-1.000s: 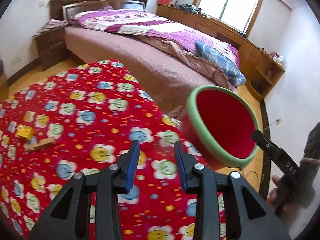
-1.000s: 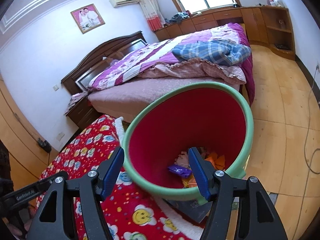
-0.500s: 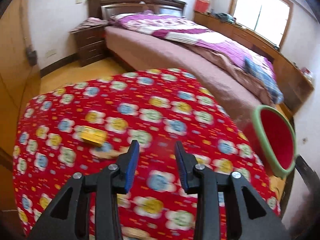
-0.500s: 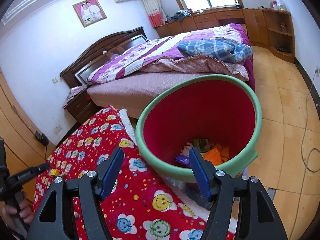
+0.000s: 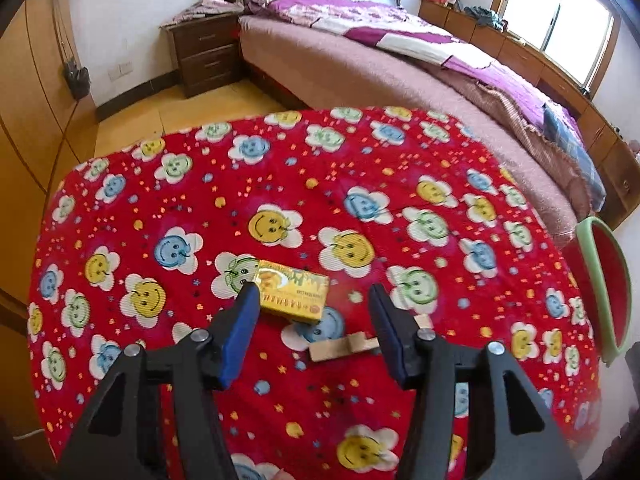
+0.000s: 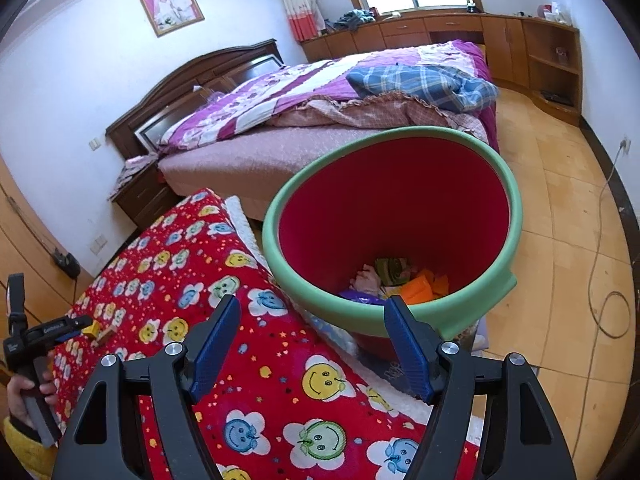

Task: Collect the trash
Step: 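Move both tools back over the bedspread and grasp the yellow card box with the left tool, then lower the right tool onto the light wooden strip and close on it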

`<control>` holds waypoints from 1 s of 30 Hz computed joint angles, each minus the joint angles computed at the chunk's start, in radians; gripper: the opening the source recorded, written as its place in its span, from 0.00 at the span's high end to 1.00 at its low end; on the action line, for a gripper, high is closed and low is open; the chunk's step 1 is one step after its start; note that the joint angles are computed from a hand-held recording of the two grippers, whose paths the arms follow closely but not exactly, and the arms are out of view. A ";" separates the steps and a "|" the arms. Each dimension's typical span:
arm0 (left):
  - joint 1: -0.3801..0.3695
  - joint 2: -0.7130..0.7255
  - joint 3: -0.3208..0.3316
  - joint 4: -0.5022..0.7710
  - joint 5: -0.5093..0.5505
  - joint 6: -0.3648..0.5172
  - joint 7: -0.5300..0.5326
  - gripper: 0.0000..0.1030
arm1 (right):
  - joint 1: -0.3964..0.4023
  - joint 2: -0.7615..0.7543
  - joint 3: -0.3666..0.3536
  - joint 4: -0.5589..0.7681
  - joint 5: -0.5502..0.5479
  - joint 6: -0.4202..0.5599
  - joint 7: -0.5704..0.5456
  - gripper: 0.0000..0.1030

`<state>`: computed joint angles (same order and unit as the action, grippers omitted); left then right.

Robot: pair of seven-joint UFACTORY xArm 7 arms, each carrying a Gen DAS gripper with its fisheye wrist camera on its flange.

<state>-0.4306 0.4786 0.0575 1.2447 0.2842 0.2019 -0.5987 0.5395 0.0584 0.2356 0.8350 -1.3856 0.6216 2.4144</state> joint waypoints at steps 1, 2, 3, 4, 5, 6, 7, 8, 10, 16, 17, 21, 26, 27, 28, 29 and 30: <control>-0.035 0.011 0.042 0.010 0.033 0.000 -0.030 0.42 | 0.000 0.004 0.000 0.003 0.004 -0.001 -0.005 0.27; -0.072 0.018 0.085 0.018 0.068 0.002 -0.060 0.40 | 0.000 0.008 -0.001 0.006 0.007 -0.002 -0.010 0.27; -0.087 0.026 0.102 0.028 0.091 0.011 -0.074 0.40 | 0.000 0.011 -0.002 0.007 0.010 -0.004 -0.015 0.27; -0.079 0.034 0.093 0.041 0.096 0.024 -0.072 0.40 | 0.001 0.014 -0.003 0.010 0.013 -0.005 -0.021 0.27; -0.062 0.042 0.075 0.051 0.087 0.037 -0.066 0.40 | 0.001 0.017 -0.004 0.012 0.014 -0.005 -0.024 0.27; -0.045 0.049 0.056 0.061 0.074 0.052 -0.061 0.40 | 0.002 0.016 -0.005 0.011 0.013 -0.007 -0.025 0.27; -0.032 0.057 0.046 0.069 0.067 0.061 -0.058 0.40 | 0.003 0.016 -0.006 0.011 0.013 -0.007 -0.026 0.27; -0.029 0.063 0.045 0.075 0.064 0.066 -0.064 0.40 | 0.003 0.017 -0.007 0.011 0.012 -0.007 -0.026 0.27; -0.041 0.071 0.068 0.073 0.076 0.053 -0.099 0.40 | 0.004 0.019 -0.008 0.011 0.012 -0.009 -0.025 0.27; -0.059 0.061 0.095 0.054 0.110 0.021 -0.145 0.56 | 0.002 0.031 -0.015 0.019 0.014 -0.033 -0.027 0.27; -0.061 0.056 0.098 0.049 0.118 0.019 -0.147 0.58 | 0.002 0.034 -0.016 0.023 0.011 -0.036 -0.029 0.27; -0.030 0.007 0.071 -0.010 0.107 -0.020 -0.128 0.58 | 0.008 0.052 -0.018 0.053 0.006 -0.042 -0.061 0.27; -0.098 -0.099 0.175 -0.119 0.205 -0.053 -0.230 0.58 | 0.023 0.099 -0.026 0.121 -0.009 -0.065 -0.104 0.27; -0.105 -0.114 0.189 -0.133 0.232 -0.053 -0.256 0.58 | 0.027 0.111 -0.029 0.136 -0.008 -0.071 -0.116 0.27; -0.123 -0.135 0.218 -0.151 0.278 -0.048 -0.298 0.58 | 0.031 0.132 -0.032 0.163 -0.007 -0.086 -0.139 0.27; -0.145 -0.148 0.248 -0.161 0.329 -0.033 -0.348 0.58 | 0.038 0.144 -0.036 0.180 -0.003 -0.091 -0.152 0.27; -0.176 -0.166 0.288 -0.176 0.396 -0.010 -0.414 0.58 | 0.045 0.162 -0.040 0.204 0.000 -0.101 -0.174 0.27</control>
